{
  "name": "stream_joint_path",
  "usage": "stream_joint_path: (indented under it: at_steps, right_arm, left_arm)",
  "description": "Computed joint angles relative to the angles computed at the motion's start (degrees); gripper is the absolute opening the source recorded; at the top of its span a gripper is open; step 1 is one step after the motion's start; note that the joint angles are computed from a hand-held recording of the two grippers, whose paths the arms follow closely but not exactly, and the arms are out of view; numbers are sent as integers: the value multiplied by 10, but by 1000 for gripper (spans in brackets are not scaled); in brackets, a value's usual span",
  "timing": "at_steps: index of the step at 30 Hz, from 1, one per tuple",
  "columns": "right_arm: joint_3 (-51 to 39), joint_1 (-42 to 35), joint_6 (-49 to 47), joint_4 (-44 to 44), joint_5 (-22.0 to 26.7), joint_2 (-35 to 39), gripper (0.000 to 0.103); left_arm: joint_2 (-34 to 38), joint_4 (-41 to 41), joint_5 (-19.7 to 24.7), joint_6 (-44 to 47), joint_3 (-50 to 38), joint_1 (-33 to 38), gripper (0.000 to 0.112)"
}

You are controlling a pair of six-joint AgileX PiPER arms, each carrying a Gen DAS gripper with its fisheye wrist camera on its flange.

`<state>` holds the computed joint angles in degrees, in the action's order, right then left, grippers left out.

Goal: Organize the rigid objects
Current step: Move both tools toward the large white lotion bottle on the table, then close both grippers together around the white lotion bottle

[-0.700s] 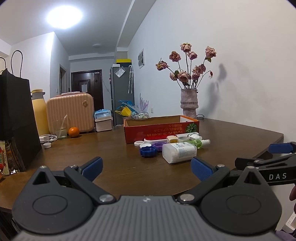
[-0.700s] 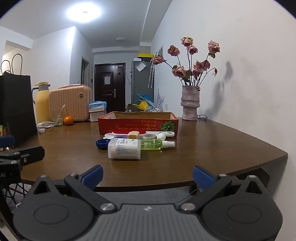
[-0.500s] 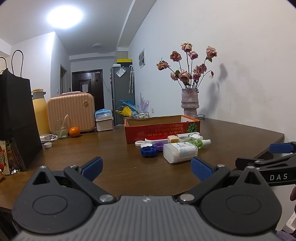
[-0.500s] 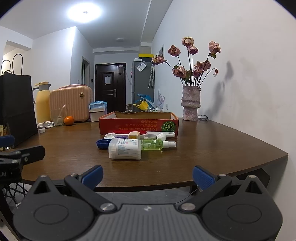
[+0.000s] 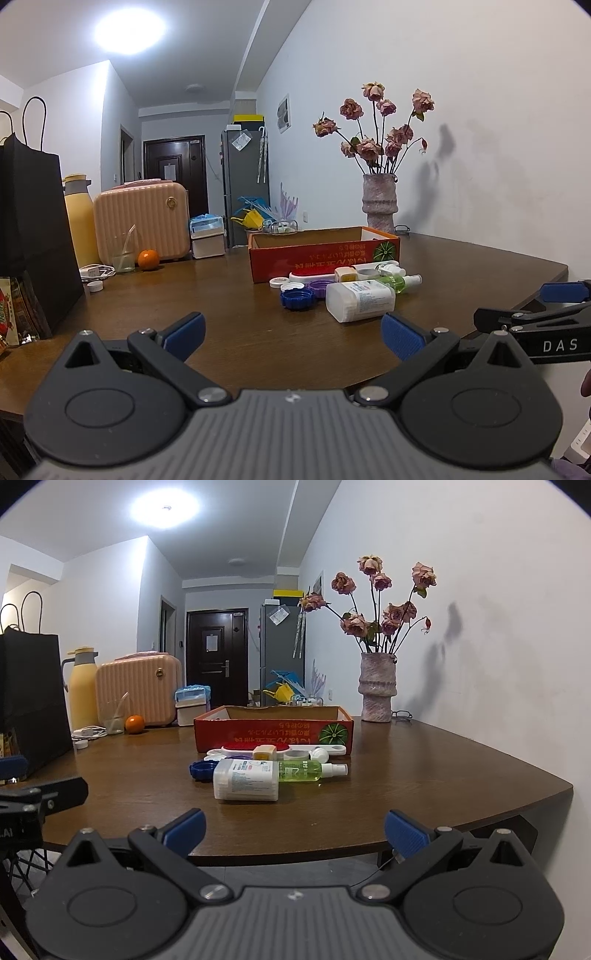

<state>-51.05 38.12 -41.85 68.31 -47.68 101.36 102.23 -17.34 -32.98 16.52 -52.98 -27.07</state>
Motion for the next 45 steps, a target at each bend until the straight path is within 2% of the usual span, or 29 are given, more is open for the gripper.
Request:
stream_joint_path:
  at_steps: [2,5,9,13,18,26,31,35,39,41,43,44,45]
  right_arm:
    - [-2,-6,5,-3,9,1,103]
    - [-14,-12,-36,19,-1,11,103]
    - [-32,-36,-3,-26,-18,33,103]
    - [-26,-35,45,-83,-72,50,103]
    - [0,-27,74,-112,-70,34,103]
    - [21,-7,52,-70,-77,6,103]
    - [-6,-23,27,-62,-71,32,103]
    - [-42,-54,9,-57,-38,53,103]
    - [-70,-96,21,-99,14,64,103]
    - [-87,-124,36,-134,62,68,103]
    - [-111,-155,38,-148,131,73,103]
    - [-120,-167,47,-162,158,77,103]
    - [-134,-176,41,-160,179,83,103]
  left_arm:
    - [6,19,-3,-10,-7,5,103]
    - [28,-4,-4,9,-38,6,103]
    - [44,-17,14,5,-69,9,103]
    - [52,-11,9,10,-74,9,103]
    - [47,3,-3,-1,-62,7,103]
    - [30,1,-32,-6,-40,5,103]
    - [50,-12,-5,0,-77,11,103]
    - [78,-33,22,21,-124,16,103]
    - [114,-65,59,43,-192,22,103]
    - [133,-74,60,38,-220,24,103]
    - [155,-79,37,23,-240,23,103]
    - [167,-100,31,38,-255,20,103]
    - [177,-127,48,69,-276,18,103]
